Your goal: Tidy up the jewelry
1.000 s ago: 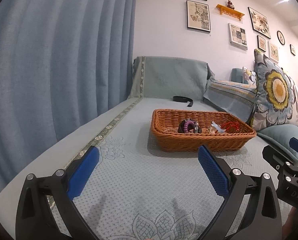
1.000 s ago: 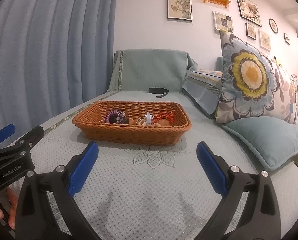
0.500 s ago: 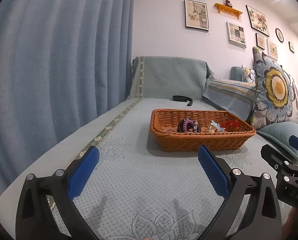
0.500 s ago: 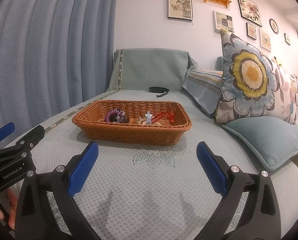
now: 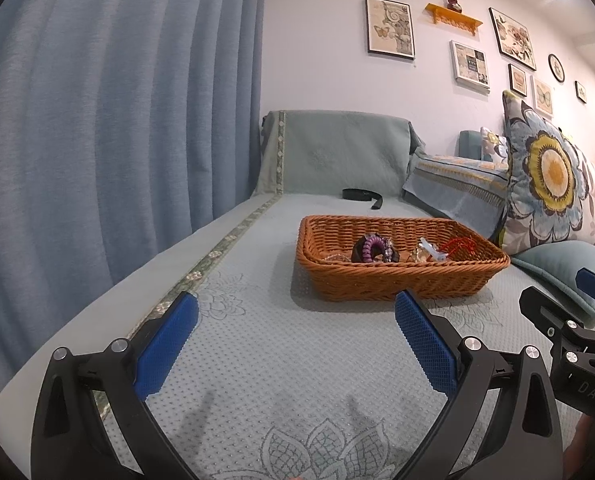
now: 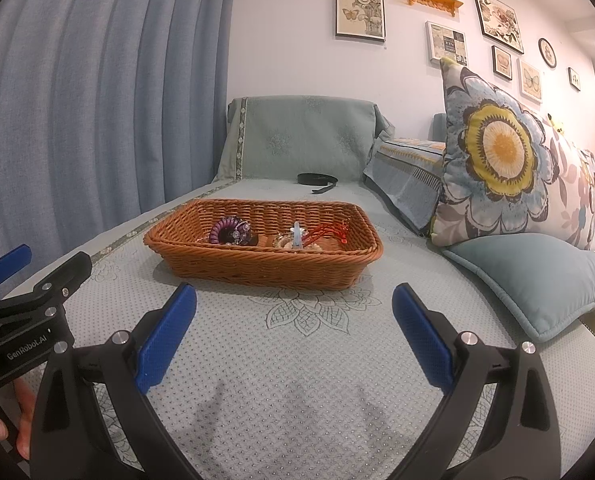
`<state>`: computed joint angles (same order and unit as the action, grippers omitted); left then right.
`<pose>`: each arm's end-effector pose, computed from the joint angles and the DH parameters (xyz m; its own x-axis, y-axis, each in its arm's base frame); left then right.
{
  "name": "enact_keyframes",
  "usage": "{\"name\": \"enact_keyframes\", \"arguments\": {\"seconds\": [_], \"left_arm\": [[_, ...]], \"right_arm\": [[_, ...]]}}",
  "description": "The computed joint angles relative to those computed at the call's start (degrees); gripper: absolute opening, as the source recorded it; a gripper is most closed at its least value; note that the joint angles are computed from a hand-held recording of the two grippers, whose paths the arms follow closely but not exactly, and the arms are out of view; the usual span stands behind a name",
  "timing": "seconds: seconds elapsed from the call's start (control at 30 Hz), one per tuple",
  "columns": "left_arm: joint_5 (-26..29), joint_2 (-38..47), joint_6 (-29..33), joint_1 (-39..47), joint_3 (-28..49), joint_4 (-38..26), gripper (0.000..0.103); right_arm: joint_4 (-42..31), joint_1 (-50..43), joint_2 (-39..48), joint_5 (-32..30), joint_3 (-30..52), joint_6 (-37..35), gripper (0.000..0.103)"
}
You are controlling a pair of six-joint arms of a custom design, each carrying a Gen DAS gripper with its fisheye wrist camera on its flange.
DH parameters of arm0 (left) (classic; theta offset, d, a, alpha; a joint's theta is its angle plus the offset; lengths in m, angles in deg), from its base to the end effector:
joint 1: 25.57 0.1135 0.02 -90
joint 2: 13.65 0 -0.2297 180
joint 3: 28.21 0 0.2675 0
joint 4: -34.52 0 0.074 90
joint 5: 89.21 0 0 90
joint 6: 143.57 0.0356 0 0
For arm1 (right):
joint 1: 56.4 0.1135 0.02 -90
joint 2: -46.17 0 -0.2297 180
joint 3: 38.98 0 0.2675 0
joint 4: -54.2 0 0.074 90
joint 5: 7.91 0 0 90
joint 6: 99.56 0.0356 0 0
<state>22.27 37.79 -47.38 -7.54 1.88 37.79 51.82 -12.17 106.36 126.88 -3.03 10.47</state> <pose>0.2206 0.0581 0.1625 -0.2887 0.0115 -0.9573 0.0746 0.9972 -0.0105 0.1884 0.1484 0.1585 -0.3166 0.0310 -0.9480 0.0689 0.9976 0.0096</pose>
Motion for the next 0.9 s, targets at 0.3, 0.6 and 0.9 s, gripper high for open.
{"name": "enact_keyframes", "arguments": {"seconds": [0.3,0.6,0.9], "left_arm": [[-0.2,-0.1,0.2,-0.2,-0.2,-0.3,0.095],[-0.5,1.1,0.2,-0.3,0.7,-0.6,0.095],[-0.1,1.0,1.1,-0.6,1.0,-1.1,0.095]], "right_arm": [[-0.2,-0.2,-0.2,-0.3,-0.2,0.0,0.094],[-0.3,-0.4,-0.2,-0.5,-0.2,0.0,0.094],[-0.6,-1.0,0.0,-1.4,0.0,-0.1,0.094]]}}
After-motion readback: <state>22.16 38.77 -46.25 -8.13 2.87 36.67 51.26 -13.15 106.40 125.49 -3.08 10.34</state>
